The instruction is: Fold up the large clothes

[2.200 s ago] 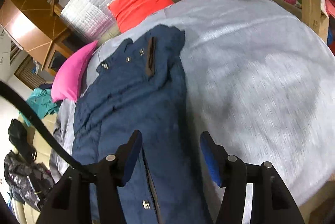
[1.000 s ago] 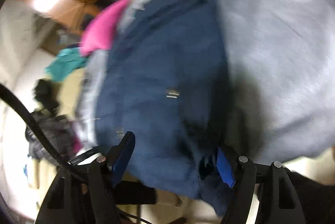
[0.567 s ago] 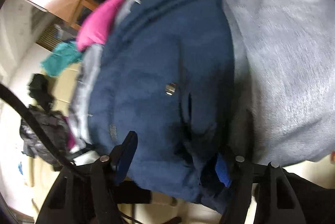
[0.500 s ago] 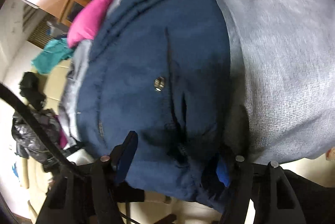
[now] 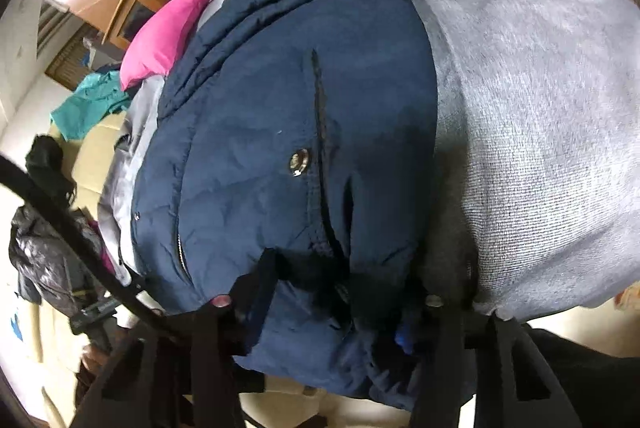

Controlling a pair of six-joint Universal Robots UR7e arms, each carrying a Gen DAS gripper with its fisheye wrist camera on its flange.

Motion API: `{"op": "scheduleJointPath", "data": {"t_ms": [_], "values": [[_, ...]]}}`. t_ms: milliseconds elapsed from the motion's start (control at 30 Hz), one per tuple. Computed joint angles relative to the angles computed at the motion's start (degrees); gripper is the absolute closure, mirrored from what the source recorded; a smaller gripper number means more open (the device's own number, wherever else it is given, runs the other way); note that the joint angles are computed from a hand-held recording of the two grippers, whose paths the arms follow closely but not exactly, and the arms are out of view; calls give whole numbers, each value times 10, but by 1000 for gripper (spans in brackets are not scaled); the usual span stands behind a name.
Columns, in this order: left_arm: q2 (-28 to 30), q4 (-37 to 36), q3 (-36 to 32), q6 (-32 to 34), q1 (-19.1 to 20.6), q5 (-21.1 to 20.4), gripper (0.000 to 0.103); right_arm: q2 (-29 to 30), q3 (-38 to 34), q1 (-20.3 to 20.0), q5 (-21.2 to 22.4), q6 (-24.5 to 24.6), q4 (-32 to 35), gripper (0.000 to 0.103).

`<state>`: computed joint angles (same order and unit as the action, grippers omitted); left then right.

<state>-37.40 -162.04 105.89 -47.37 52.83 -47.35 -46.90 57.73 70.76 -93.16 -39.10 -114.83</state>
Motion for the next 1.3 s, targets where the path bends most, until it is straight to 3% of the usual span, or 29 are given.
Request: {"op": "scheduleJointPath", "data": {"t_ms": [133, 233, 400, 467, 500, 533, 600, 667, 700, 800, 833, 900, 1100, 1200, 1300], "values": [[5, -7, -2, 17, -12, 11, 72, -13, 12, -2, 22, -15, 0, 64], [3, -31, 7, 25, -15, 7, 74, -16, 12, -3, 38, -20, 11, 64], [1, -36, 7, 32, -3, -5, 71, 9, -21, -5, 19, 36, 32, 48], [4, -33, 3, 40, -4, 1, 71, 7, -8, -8, 29, 29, 13, 31], [9, -34, -1, 44, -4, 3, 71, 2, 4, -9, 40, 25, 2, 27], [10, -39, -1, 46, -3, 4, 69, -1, 10, -9, 42, 21, -3, 23], [15, -64, 3, 57, -2, 2, 55, -1, 14, -4, 28, 8, -9, 22], [26, -24, -22, 55, 4, 1, 31, 2, 9, -2, 21, 2, -3, 21], [31, -6, -33, 53, 7, -5, 29, 3, 6, -2, 21, 3, 0, 21], [43, 29, -51, 57, 2, 13, 27, 8, -9, -3, 17, 19, 14, 28], [44, 31, -52, 59, 1, 17, 27, 8, -8, -2, 10, 23, 9, 38], [46, 28, -54, 63, 0, 16, 27, 8, -13, -5, 13, 33, 14, 45], [27, -5, -23, 61, -11, 23, 62, -6, 3, -9, 31, 11, 13, 61], [21, -4, -11, 68, -24, 49, 68, -22, 27, -7, 47, -19, -1, 64], [28, 44, -23, 55, -39, 92, 70, -25, 40, -4, 32, -33, -16, 64]]}}
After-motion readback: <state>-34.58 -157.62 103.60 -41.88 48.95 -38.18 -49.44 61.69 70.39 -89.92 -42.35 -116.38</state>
